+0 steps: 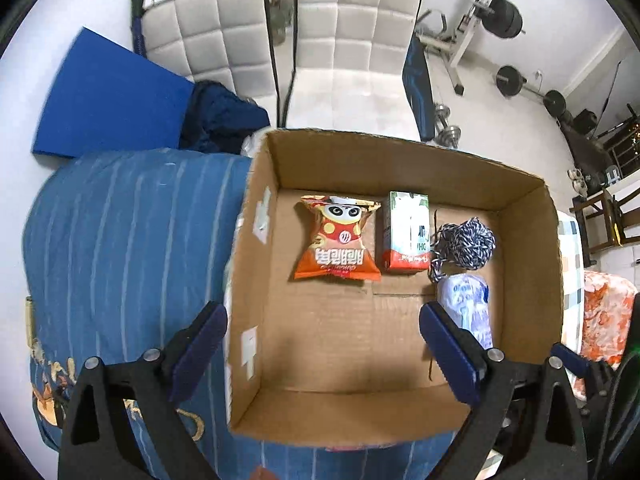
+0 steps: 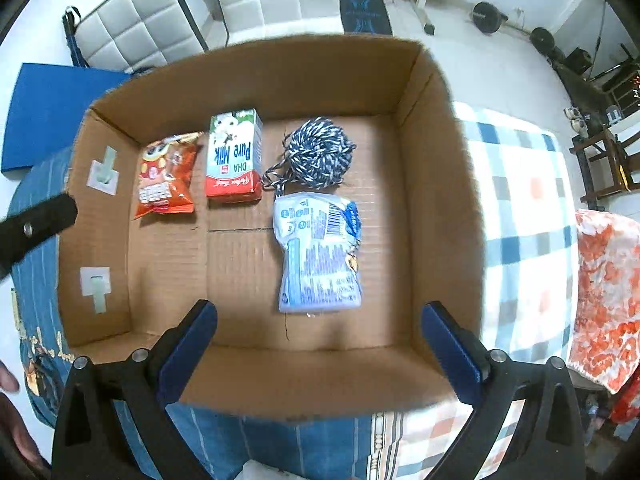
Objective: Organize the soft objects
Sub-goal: 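Lower both items into the box and open both tools, then move both tools back toward the red snack bag and white bag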
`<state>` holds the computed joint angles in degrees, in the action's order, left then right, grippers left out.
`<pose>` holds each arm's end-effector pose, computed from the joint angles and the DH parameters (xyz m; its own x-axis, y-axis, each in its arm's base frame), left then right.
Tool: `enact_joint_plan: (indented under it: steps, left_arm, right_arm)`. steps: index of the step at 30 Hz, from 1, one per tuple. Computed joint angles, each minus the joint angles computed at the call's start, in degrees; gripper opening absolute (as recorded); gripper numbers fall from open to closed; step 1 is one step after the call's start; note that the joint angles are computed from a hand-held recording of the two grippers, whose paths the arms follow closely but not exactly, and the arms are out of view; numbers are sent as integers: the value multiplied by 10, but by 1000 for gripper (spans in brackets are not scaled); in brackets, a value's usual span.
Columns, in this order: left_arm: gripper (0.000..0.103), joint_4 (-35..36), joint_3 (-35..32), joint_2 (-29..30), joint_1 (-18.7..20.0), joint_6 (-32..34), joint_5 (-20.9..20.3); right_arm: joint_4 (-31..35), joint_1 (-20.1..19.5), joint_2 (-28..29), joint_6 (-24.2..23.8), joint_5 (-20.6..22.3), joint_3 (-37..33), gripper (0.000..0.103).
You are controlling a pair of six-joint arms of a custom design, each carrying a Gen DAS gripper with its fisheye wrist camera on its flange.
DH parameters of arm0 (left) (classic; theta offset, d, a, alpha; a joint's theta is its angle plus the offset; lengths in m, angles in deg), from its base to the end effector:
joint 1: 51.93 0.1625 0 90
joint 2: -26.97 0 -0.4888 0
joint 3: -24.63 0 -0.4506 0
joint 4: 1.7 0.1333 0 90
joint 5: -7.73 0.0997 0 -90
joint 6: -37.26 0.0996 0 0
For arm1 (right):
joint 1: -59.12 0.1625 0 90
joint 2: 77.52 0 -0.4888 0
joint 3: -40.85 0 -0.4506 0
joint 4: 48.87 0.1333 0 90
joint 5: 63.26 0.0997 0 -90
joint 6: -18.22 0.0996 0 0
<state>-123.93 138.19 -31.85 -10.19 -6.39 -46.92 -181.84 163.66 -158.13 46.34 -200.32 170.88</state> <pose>-0.3013 -0.5247 0.0995 -0.7491 0.1225 -0.6510 0.2380 0.9669 -0.0919 0.1750 -0.4343 0.2239 -0.6809 0.2323 0.6945 0.0810 0.9664 -0.2438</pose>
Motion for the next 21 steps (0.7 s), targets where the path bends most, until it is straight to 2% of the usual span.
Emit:
enact_joint_plan:
  steps: [7,21]
  left_arm:
    - [99,-3,46,-50,-52,-23,30]
    - [99,51,80,-119,-141,-80,42]
  right_arm:
    - [19,50,-47,18,-30,18,103]
    - [102,149,-123,85,-55,19,103]
